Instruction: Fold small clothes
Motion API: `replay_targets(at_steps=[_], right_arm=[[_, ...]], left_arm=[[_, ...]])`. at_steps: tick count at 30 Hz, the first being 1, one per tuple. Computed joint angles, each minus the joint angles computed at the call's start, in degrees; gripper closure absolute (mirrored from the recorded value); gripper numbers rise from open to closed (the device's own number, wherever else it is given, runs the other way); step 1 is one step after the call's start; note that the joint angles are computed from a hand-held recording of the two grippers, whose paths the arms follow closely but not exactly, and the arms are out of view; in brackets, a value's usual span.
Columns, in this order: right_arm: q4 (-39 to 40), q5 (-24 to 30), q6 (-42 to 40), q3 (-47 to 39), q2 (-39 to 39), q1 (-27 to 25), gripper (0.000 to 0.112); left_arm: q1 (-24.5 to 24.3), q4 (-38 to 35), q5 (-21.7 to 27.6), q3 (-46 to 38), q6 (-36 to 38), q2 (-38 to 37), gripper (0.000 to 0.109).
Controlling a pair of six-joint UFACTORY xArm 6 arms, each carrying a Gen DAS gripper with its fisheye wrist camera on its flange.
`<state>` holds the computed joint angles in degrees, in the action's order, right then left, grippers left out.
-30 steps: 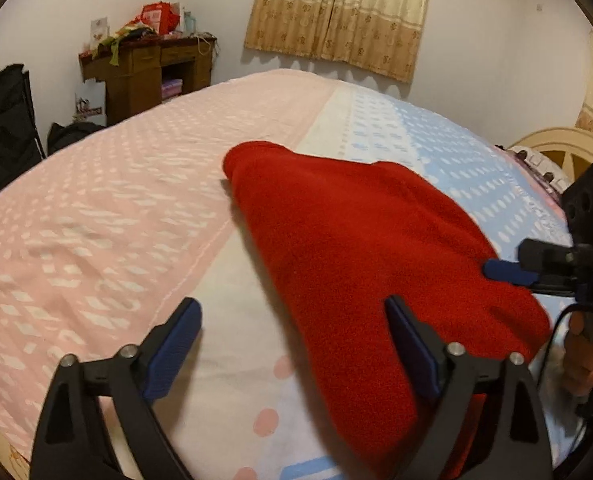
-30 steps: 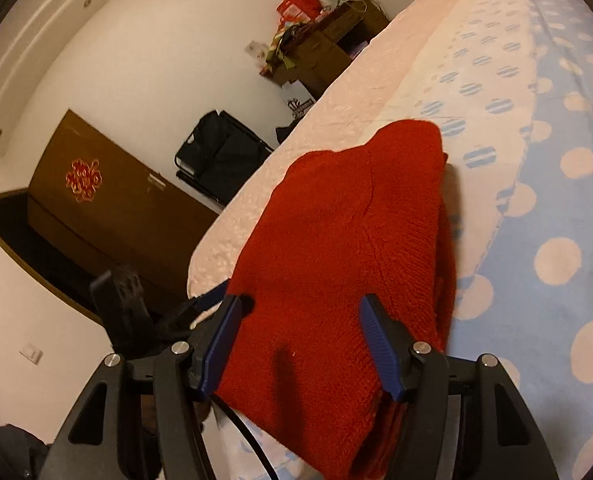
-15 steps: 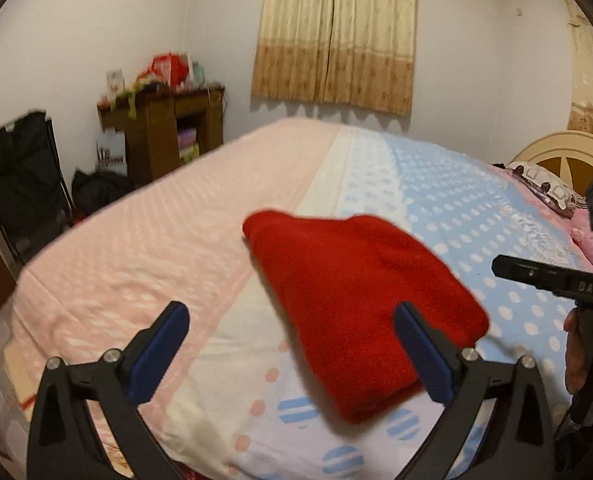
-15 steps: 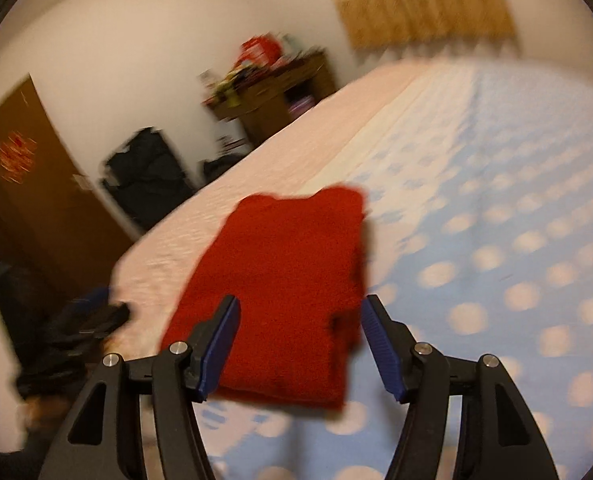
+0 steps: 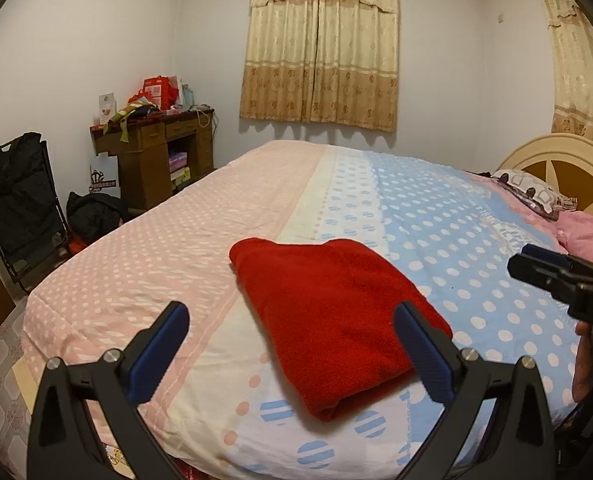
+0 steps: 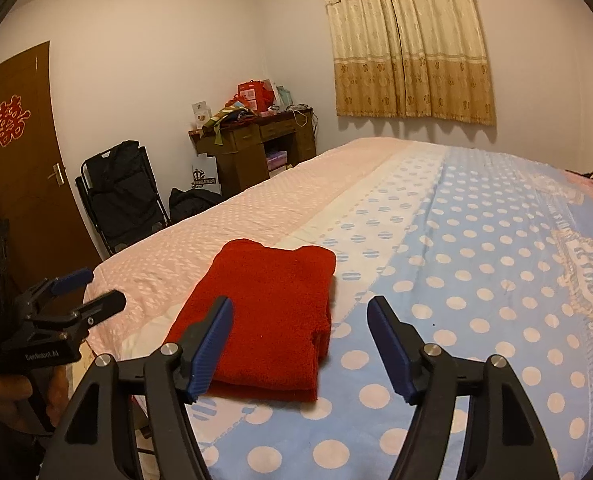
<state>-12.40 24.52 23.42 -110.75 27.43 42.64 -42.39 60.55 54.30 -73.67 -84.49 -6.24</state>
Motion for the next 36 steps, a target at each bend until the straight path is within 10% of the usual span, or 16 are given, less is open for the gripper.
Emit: replay_targets(at_steps=[36], right_arm=[[-0.27,-1.10,-0.07,3.60,-2.32,1.42,0.041]], left_arm=[[-2.06,1.10,1.44,-1.72,0.89,1.59,0.006]])
